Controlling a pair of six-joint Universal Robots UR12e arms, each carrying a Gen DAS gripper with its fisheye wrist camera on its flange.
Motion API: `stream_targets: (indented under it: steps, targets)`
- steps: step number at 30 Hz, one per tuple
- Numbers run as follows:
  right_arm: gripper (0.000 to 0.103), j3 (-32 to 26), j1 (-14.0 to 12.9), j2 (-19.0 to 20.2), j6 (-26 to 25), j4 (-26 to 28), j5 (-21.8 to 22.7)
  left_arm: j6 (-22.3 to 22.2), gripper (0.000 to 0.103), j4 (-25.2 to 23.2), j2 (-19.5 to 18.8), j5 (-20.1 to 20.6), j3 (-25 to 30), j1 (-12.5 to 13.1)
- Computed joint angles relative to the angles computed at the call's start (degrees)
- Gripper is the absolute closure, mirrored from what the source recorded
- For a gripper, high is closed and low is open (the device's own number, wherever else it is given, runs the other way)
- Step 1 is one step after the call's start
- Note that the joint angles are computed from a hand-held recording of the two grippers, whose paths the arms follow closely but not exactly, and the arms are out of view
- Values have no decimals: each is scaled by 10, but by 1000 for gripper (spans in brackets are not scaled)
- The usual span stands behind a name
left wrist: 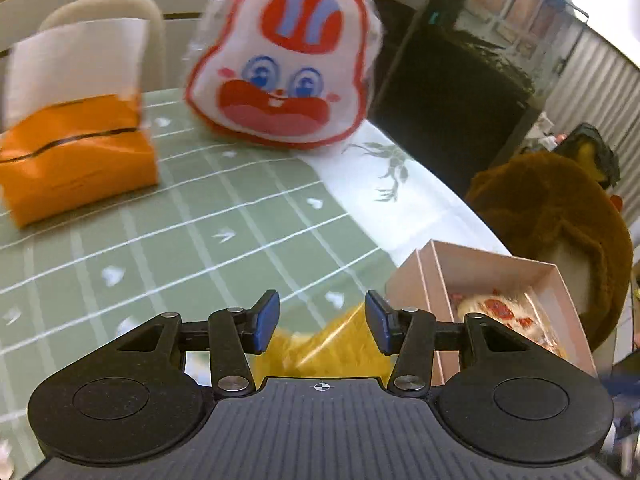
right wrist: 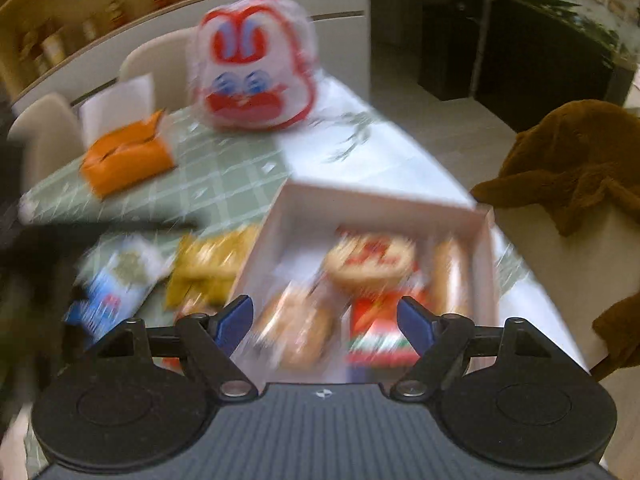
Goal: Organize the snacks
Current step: 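Grasp the yellow wafer pack with the left tool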
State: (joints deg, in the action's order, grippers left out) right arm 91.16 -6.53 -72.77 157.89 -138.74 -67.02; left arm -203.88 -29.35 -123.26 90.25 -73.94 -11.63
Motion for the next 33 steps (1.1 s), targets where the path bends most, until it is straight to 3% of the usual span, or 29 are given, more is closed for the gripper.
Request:
stream_targets:
  steps: [2,3,6,9,11,18,27,33]
  targets:
    - [23,29,-2,-18,-10,-6,4,24,56,-35,-8,-20,15,2]
    - [23,44,-3,-26,-15,-11,2,43,65,-52,-9,-34,18,2]
    - [23,83,-5,-46,-16,-32,-9,96,65,-51,4,-38,-5,-3]
    - [23,100,-8,-52,-14,-19,1,115,65,-57,28,-57,-36,-5]
    - [24,102,-7,-49,-5,-4,4,102,65,-58,46,-55,-60,-7]
    - [24,97,6,-38,13,43,47,-4,65,-43,96,-57,-132,-7]
    - [19,94,45,-37,-25,25,4,-49,65,-40,137,-20,-182,-17]
    - [19,116,51,-45,-44,-42,-58,-79,65,-45,152,-14,-198,-20]
